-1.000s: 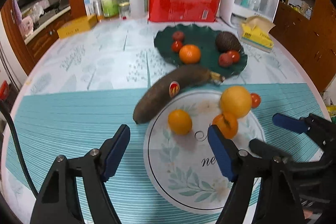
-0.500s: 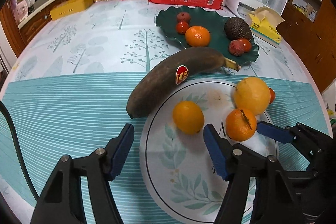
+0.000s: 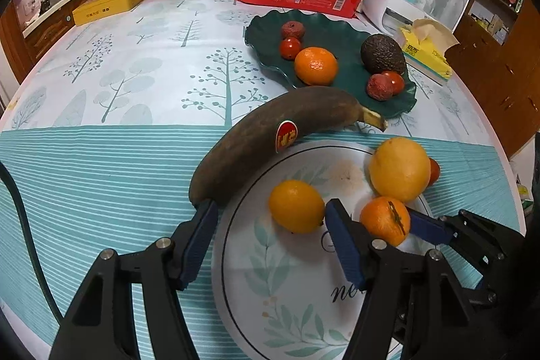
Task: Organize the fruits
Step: 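Grasp a mandarin with the right tool while the left grasps a small orange, then carry mandarin and small orange over the green plate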
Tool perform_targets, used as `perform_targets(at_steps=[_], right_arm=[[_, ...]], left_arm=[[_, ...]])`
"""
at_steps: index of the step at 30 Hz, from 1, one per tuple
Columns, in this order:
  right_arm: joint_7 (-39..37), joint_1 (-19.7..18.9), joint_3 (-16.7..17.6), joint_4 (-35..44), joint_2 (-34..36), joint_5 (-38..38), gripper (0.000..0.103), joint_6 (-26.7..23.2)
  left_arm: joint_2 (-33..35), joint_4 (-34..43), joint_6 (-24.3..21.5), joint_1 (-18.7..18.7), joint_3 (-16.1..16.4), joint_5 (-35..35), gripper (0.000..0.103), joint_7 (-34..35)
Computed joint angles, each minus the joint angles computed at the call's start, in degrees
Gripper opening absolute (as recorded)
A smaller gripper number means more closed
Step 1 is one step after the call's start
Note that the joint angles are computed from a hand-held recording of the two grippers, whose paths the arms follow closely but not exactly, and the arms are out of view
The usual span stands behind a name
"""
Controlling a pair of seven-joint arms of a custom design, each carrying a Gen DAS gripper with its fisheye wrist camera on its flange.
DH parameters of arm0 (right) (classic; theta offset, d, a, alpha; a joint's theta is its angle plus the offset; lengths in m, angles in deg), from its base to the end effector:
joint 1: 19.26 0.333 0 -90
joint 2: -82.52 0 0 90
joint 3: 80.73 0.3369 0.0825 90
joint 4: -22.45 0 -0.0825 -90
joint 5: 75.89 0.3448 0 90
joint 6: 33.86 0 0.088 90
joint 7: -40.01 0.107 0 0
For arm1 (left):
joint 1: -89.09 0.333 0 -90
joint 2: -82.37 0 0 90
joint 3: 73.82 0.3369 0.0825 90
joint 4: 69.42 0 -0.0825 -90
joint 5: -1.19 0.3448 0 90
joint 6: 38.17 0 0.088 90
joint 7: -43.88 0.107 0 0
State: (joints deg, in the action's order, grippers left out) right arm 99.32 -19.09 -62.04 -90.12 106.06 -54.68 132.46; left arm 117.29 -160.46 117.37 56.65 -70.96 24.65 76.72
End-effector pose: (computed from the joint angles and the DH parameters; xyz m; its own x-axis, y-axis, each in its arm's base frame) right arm 0.6140 0.1636 0.3758 0.4753 -0.8736 -0.1042 -0.7565 -0.3453 -0.5554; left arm 0.6114 -0.3722 0.3743 0.0856 -0.9824 0.1662 -0.8376 -0.1613 -0.5220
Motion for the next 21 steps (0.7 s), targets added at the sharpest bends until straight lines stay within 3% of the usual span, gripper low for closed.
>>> perform_targets(at_steps=[4, 6, 8, 16, 21], right_arm=[[-1.46, -1.4, 1.24, 0.02, -0.08, 1.73, 0.04, -0.77], [-2.21, -1.7, 1.42, -0.01, -0.24, 2.61, 0.04, -1.28], [-3.14, -1.97, 1.57, -0.13, -0.49, 3.68, 0.04, -1.79], [-6.46, -1.71, 0.92, -0.86, -1.39, 7.41, 0.04, -2.41], [-8.61, -1.63, 0.6, -1.22, -1.86, 9.65, 0.039, -2.89]], left_arm=[[-0.01, -0.09, 0.16, -0.08, 0.16, 0.03, 0.063, -0.34], [-0.2, -0.52, 0.95, 0.58, -0.63, -0.77, 0.051, 0.23], [-0.15, -0.62, 1.65, 1.6, -1.9, -2.41, 0.045, 1.86], [2.4, 3.66, -2.66, -0.22, -0.38, -2.43, 0.036, 2.54], [2.66, 3.77, -2.04, -0.25, -0.08, -1.78, 0.032, 1.39]])
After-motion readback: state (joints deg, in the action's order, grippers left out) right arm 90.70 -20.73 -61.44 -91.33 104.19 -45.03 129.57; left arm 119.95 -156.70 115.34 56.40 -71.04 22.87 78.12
